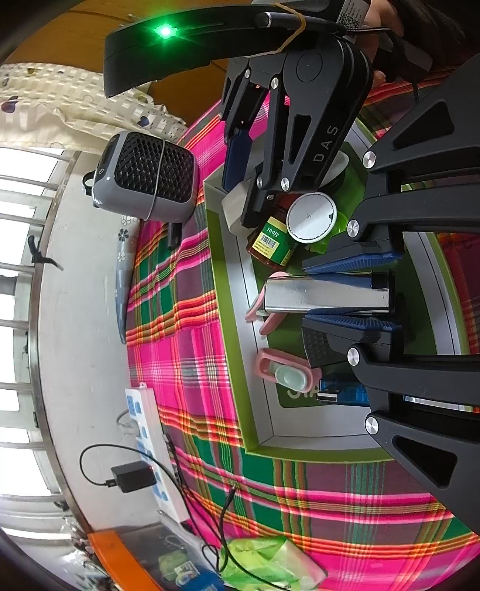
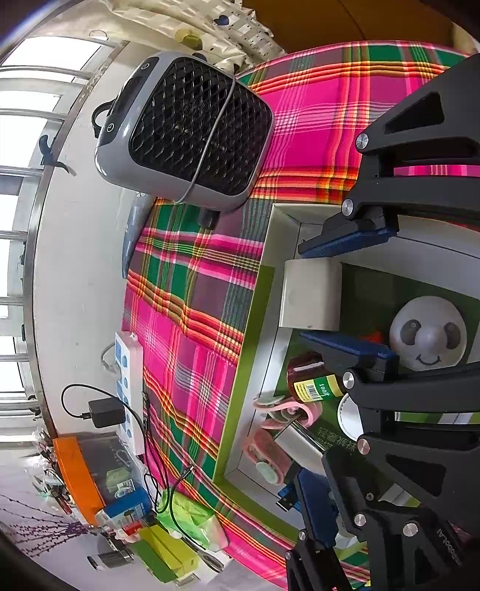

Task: Organize rigid objects
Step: 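Lower the silver bar and charger cube into the tray and open both tools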

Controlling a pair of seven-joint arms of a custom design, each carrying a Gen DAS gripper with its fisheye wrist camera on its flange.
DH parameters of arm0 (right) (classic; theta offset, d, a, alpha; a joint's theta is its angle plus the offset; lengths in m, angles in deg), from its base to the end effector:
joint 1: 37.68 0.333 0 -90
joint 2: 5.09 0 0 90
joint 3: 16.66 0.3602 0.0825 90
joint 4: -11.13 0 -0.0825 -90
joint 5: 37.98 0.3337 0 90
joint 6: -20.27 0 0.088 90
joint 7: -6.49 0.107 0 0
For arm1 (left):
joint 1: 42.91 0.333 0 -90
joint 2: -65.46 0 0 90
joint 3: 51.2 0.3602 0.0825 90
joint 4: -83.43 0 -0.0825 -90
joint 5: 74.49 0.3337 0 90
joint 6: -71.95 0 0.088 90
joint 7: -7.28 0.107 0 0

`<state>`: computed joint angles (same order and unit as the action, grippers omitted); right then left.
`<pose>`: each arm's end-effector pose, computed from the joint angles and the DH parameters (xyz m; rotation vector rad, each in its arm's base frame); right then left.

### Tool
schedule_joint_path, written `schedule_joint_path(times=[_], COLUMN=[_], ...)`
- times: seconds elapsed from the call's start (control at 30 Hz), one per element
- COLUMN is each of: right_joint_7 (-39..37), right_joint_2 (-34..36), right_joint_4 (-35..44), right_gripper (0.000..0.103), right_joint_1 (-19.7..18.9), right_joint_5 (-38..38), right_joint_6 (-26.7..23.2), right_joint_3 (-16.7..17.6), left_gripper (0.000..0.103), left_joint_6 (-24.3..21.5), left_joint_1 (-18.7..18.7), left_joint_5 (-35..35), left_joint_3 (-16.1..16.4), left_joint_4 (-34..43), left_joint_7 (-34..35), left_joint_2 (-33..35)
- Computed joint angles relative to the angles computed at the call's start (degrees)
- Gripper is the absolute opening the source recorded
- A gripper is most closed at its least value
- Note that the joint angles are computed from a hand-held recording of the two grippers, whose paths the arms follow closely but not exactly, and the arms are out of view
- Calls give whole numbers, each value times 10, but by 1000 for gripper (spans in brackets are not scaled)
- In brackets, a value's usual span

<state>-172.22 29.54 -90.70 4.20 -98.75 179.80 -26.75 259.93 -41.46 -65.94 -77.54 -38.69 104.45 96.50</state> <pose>0.5361 0.4012 0.3186 -1.7777 1.8506 -0.6869 0.5653 -0.2399 0.3330 -1.3053 2.4077 -0.9220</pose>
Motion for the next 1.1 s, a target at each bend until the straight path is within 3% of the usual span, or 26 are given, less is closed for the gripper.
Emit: schedule_joint_path(times=[0.5,0.73,1.1], right_joint_7=[10,21,95], right_joint_2=[3,0,-23], right_joint_4=[-1,0,-22], right_gripper=[42,42,43], right_joint_1=[7,8,13], right_joint_5=[0,-16,-66], right_joint_6=[14,2,-9], right_joint_3=[-11,-9,-1], left_gripper=[23,28,29], left_joint_6=[1,0,28], left_joint_1=[-6,-16,-28], left_joint_5=[2,0,1], left_joint_3=[6,16,30], left_joint_4=[0,2,-34], left_joint_7=[-2,-4,-20], left_joint_2=[-1,-2,-32])
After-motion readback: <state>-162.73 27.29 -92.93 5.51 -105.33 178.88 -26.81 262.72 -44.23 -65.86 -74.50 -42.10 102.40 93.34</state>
